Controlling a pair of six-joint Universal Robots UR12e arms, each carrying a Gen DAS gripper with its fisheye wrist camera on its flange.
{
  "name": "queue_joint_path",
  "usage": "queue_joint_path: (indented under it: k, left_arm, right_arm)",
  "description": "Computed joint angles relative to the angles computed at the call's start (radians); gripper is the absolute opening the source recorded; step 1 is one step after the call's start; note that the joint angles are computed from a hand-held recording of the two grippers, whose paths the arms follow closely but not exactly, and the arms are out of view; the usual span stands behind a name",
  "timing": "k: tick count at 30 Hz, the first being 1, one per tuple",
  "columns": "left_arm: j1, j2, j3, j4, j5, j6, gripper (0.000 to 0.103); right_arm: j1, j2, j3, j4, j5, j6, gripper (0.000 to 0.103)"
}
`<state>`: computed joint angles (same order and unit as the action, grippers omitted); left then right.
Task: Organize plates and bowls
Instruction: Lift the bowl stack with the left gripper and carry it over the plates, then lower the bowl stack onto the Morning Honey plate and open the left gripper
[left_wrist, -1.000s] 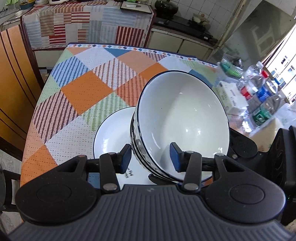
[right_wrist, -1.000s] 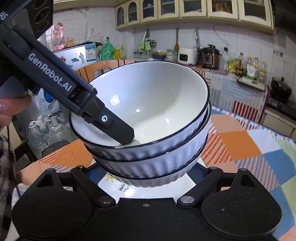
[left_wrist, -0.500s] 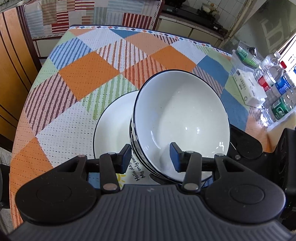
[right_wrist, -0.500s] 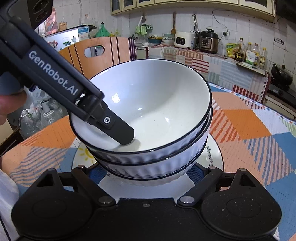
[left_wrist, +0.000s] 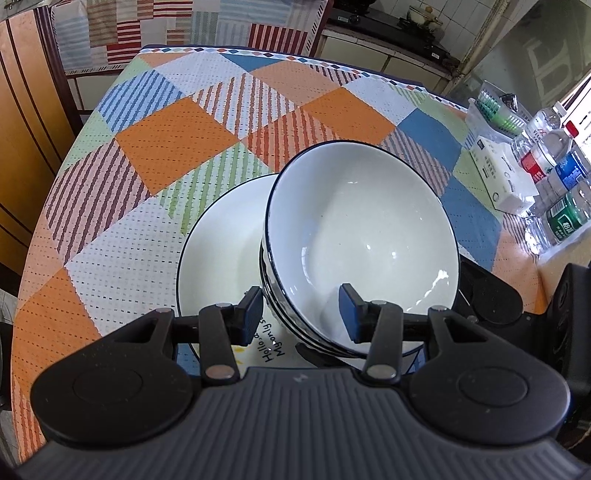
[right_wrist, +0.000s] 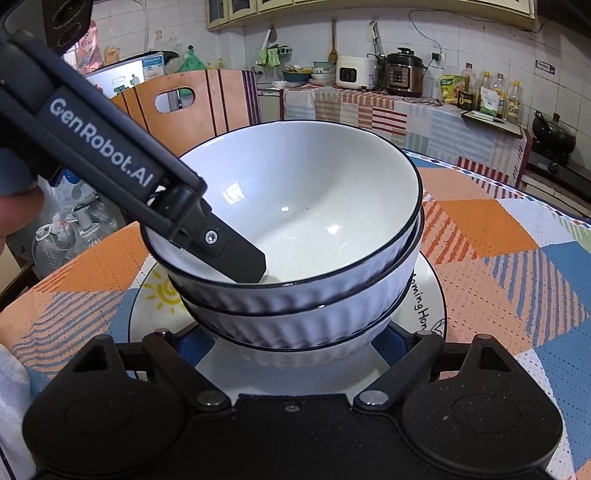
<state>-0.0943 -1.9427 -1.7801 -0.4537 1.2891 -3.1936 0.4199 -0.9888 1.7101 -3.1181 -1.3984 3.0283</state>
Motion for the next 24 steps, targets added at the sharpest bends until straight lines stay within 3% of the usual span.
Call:
queue_joint_path:
  k: [11, 15, 24]
  left_arm:
    - [-0.006, 0.020, -0.023, 0.037, 0.018, 0.004, 0.045]
    - [-0.011, 0.043, -0.041, 0.055, 0.039, 0.002, 0.049]
    - [-0.019, 0.103, -0.051, 0.005, 0.034, 0.008, 0.052]
  right_arm:
    - [0.017, -0.043, 0.017, 0.065, -0.084, 0.026, 0.092]
    - [0.015, -0.072, 0.043, 0.056, -0.089, 0.053, 0.092]
    - [0.015, -0.117, 0.094, 0.011, -0.169, 0.123, 0.092]
